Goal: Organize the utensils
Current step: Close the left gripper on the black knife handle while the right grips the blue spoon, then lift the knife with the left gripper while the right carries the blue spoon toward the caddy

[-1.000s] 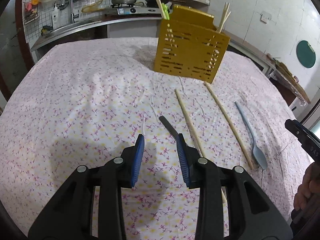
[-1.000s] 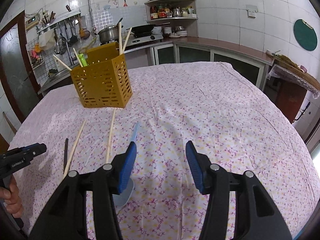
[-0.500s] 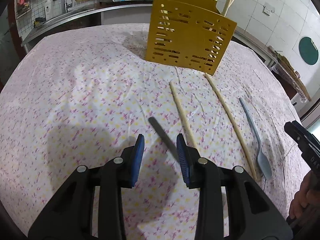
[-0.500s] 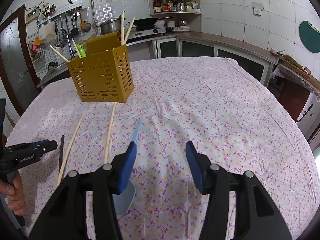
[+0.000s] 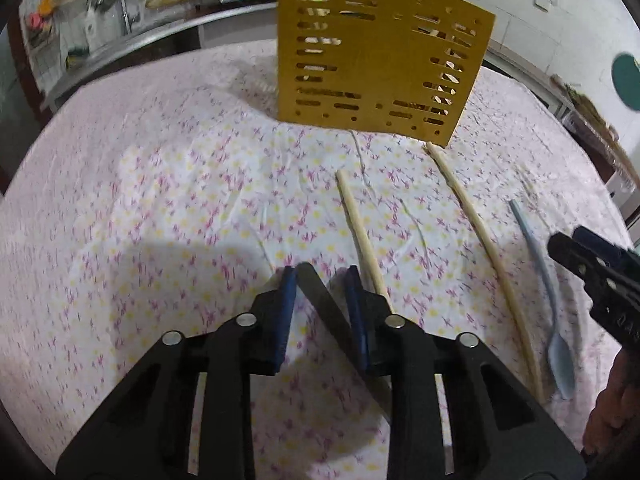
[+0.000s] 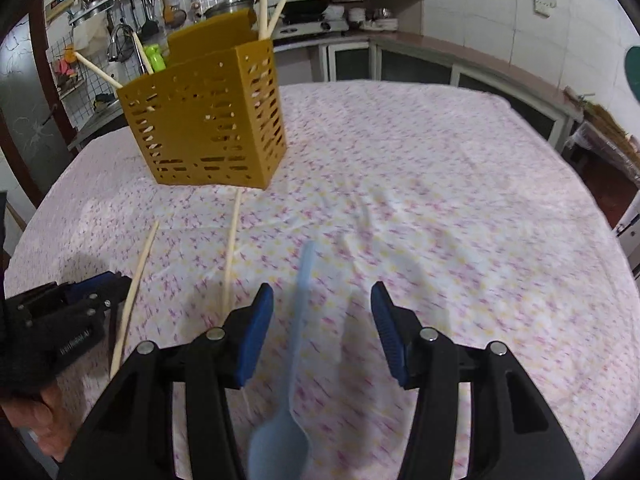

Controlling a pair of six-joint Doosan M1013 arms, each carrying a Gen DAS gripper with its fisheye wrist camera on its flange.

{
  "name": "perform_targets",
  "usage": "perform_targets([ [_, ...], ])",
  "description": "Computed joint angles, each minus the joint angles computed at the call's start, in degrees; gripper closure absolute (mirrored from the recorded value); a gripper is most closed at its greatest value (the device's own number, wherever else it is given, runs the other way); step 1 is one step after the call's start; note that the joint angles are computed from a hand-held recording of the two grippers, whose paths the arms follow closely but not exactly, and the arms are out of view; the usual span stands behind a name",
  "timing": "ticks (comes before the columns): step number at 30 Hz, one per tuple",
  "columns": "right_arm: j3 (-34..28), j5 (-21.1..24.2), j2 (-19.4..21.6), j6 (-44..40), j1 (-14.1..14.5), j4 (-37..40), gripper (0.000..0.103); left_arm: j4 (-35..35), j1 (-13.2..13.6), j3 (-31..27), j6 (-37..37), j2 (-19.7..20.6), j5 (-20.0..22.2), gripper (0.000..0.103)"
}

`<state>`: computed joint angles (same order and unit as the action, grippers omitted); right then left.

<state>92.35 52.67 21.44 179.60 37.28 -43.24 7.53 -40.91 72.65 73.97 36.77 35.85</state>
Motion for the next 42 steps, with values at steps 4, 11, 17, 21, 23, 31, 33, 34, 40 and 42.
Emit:
perform_targets([
  [4, -1.5, -0.6, 1.64, -3.12, -1.39, 3.66, 0.066, -3.04, 0.73, -0.84, 3.19, 0.52, -0.22, 0.089],
  [11, -1.69, -0.37, 2.06, -3.74, -1.89, 3.85, 0.095, -8.69, 1.75, -1.07, 8.72, 0.77, -1.8, 0.094],
  [17, -1.24, 0.35, 1.65, -3.87, -2.19, 3.87, 0.096, -10.98, 2.51, -2.36, 11.49, 1.42, -0.8, 0.094],
  [21, -1.14, 0.17, 1.44, -5.8, -2.56, 4.94, 0.095, -11.58, 2.73, -2.61, 12.68, 1.17, 1.72, 0.093],
  [23, -1.15, 0.14, 1.5, -6.75, -2.95, 5.11, 0.095, -10.62, 2.68, -2.59, 12.12, 1.01, 2.72, 0.093],
  [31, -1.49, 0.03, 1.79, -7.59, -3.48, 5.33, 0.095, -7.5, 2.2, -1.46, 9.23, -0.02, 4.08, 0.082],
  [33, -1.38, -0.26, 1.76, -7.55, -3.5, 5.34, 0.095, -7.69, 2.18, -1.02, 8.85, -0.35, 3.97, 0.08],
  [34, -1.29, -0.44, 1.72, -7.49, -3.55, 5.33, 0.095, -7.57, 2.13, -0.94, 8.81, -0.4, 4.2, 0.079],
  [40, -1.38, 0.01, 1.87, -7.25, -3.26, 5.02, 0.095, -3.75, 1.38, 0.16, 7.15, -0.66, 3.14, 0.08],
  [42, -1.85, 0.91, 2.16, -8.29, -3.14, 5.19, 0.095, -1.85, 0.99, 0.42, 6.39, -0.68, 2.61, 0.082],
])
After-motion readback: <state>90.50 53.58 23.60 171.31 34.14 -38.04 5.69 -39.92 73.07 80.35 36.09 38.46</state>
